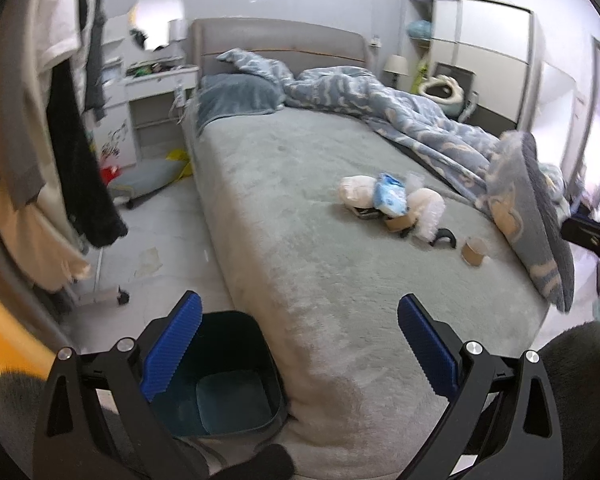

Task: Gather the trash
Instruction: 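Move left tool toward bubble wrap while right tool approaches cardboard tape ring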

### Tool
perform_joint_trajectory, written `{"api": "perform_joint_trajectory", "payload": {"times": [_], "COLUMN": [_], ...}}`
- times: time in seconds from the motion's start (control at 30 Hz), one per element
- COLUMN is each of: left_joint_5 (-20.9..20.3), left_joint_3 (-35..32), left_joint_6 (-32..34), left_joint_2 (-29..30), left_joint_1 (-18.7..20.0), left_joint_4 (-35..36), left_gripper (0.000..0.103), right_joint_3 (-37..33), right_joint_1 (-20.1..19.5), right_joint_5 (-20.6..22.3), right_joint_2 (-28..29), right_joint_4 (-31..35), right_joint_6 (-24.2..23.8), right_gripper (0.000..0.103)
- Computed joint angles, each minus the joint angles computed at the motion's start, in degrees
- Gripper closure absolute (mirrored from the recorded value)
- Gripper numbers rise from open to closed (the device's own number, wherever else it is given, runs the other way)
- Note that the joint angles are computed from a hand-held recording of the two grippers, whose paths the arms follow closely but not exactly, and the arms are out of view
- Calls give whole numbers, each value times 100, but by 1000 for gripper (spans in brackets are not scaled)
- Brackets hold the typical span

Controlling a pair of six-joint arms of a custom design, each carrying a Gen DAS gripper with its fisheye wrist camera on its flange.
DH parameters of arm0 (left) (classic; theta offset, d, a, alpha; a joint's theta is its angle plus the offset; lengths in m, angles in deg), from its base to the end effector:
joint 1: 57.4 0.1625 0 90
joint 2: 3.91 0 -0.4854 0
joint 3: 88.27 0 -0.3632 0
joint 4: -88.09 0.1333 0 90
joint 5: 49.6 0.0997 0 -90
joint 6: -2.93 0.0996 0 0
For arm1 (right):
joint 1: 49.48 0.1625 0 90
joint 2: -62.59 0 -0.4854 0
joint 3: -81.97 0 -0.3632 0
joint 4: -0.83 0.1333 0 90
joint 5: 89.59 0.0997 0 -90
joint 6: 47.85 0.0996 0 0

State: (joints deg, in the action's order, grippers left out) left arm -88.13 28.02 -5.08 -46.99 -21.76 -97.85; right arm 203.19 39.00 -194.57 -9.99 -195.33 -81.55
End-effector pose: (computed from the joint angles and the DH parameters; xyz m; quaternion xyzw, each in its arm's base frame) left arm -0.3445 -0.5069 0.1276 0.2689 0.8456 -0.3723 0.2723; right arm 0.0937 -0.5227 0.3855 0.1806 -0.8525 0.4201 0.2532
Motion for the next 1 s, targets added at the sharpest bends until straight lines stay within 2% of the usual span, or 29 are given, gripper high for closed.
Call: {"api": "perform_joint_trajectory", "payload": {"times": [0.13,0.43,0.7,0.9,1.0], "left_joint_5": [-319,-947,-1481,-1977,-2117], "left_joint_3": [-136,-497,-957,-1554,-1877], "left_joint_6": [312,639,1073,1836,2146], "left_joint_2": [33,111,333,685,888], "left_joint_1": [90,332,534,741,855], "left_joint_4": [-72,72,-44,168,378], "left_gripper": [3,4,5,8,15], "right_joint_3": [-100,-102,-517,-953,-1126], "right_joint_1": [-36,-207,-286,-471,-569], "right_joint_5": [-163,-245,-222,-65,0], "right_joint_2": [162,278,414,654,742], "right_joint_4": [-90,-299,233,693,868], "right_joint_6": [99,-136,-668,-729,-777], "right_gripper": [3,3,17,28,30]}}
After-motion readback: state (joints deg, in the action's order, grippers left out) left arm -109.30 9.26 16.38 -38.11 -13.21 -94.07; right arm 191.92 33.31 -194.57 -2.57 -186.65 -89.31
